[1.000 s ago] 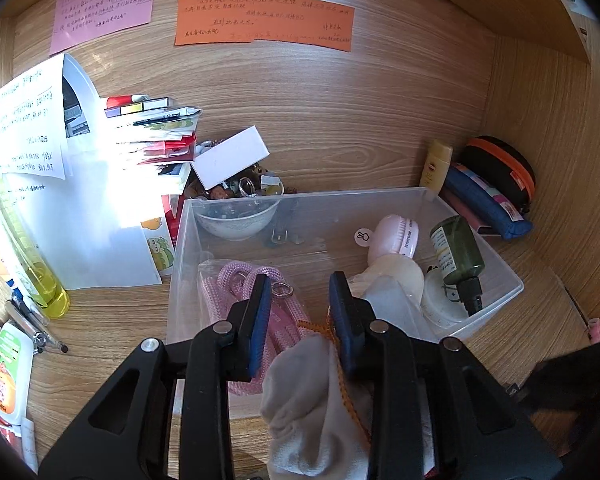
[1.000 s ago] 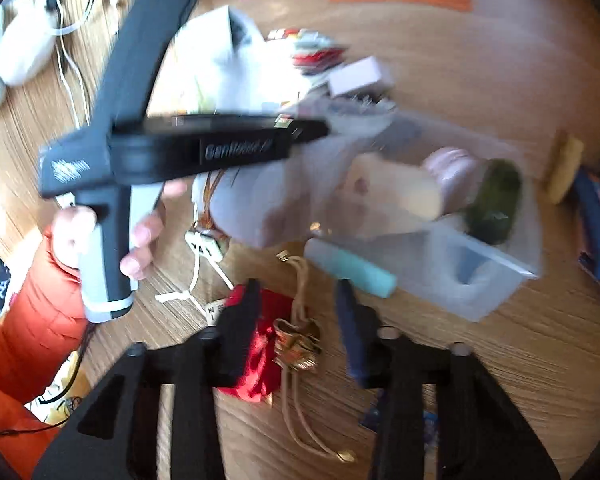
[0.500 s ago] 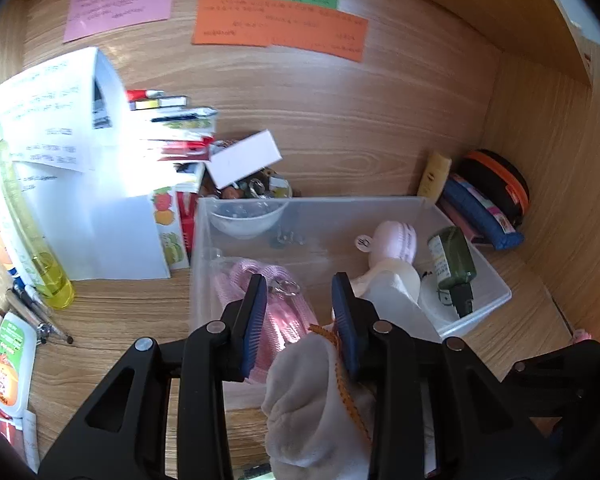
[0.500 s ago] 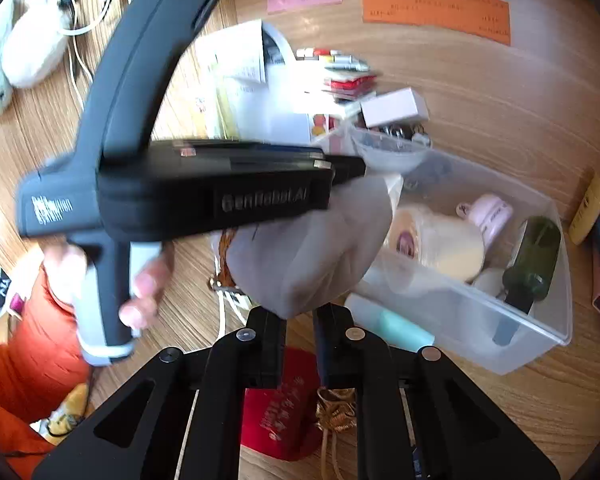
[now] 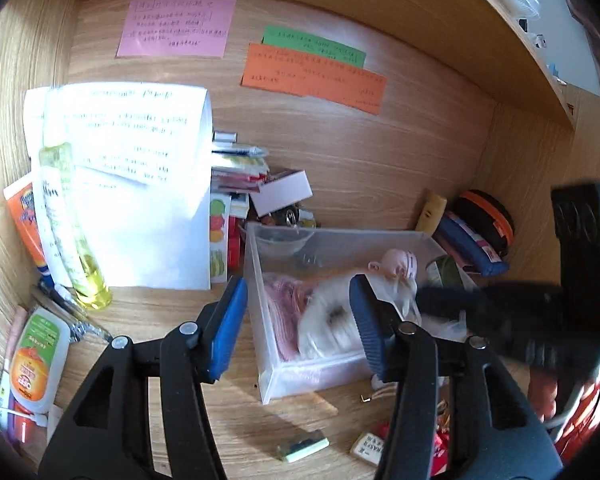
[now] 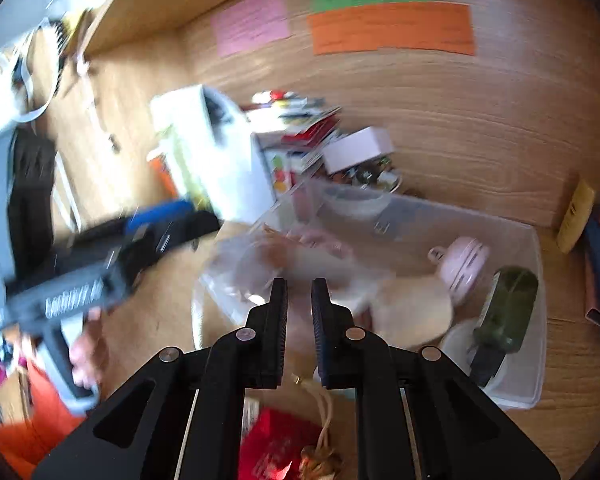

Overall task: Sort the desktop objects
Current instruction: 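Lower the green bottle into the box while the left lowers the pouch in and opens, then move both grippers back toward the blue Max box and small beige block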

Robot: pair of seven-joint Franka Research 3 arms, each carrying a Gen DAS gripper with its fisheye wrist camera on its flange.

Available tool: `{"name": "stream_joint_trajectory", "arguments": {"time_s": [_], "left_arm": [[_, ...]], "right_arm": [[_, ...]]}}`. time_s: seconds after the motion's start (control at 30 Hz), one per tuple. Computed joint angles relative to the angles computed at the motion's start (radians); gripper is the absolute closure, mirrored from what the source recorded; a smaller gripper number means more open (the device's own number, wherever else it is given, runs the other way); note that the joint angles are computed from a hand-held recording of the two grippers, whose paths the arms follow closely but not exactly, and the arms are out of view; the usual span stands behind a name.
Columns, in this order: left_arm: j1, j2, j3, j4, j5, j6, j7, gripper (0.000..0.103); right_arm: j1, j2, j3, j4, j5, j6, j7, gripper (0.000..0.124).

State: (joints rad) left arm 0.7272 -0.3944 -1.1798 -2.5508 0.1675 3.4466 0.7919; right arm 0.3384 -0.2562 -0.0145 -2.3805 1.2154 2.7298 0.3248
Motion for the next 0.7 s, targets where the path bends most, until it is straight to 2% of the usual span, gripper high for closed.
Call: {"name": "stream_joint_trajectory", "arguments": {"time_s": [0.17, 0.27, 0.33, 0.4, 0.47, 0.57, 0.63, 0.7], "left_arm": [[-0.006, 0.031, -0.001, 0.000, 0.009, -0.015, 0.019, 0.050], [-0.015, 0.031, -0.001, -0.006, 0.008, -0.014, 0.020, 0.039], [-0.022, 0.020, -0.001, -0.013, 0.004, -0.010, 0.019, 0.038], [-0.034, 0.000, 0.001, -0.021, 0.001, -0.019, 0.012, 0.037], [-0.052, -0.022, 0.009, -0.028, 0.006, -0.033, -0.003, 0.033], [-0.089, -0.069, 0.027, -0.039, 0.029, -0.071, -0.037, 0.029], [-0.115, -0.096, 0.038, -0.045, 0.052, -0.098, -0.060, 0.023], [-0.131, -0.142, 0.035, -0.054, 0.066, -0.125, -0.093, 0.008]], "right_arm": [[-0.017, 0.009, -0.002, 0.012, -0.015, 0.010, 0.051, 0.113], [-0.019, -0.021, -0.003, -0.022, -0.025, 0.039, 0.045, 0.112], [-0.019, -0.045, -0.010, -0.048, -0.034, 0.050, 0.042, 0.104], [-0.014, -0.070, -0.020, -0.074, -0.026, 0.071, 0.024, 0.083], [-0.002, -0.101, -0.028, -0.109, 0.003, 0.121, -0.013, 0.071], [0.013, -0.141, -0.045, -0.152, 0.023, 0.162, -0.055, 0.059], [0.013, -0.168, -0.053, -0.183, 0.008, 0.173, -0.055, 0.052], [0.023, -0.192, -0.064, -0.212, 0.007, 0.193, -0.068, 0.045]]}}
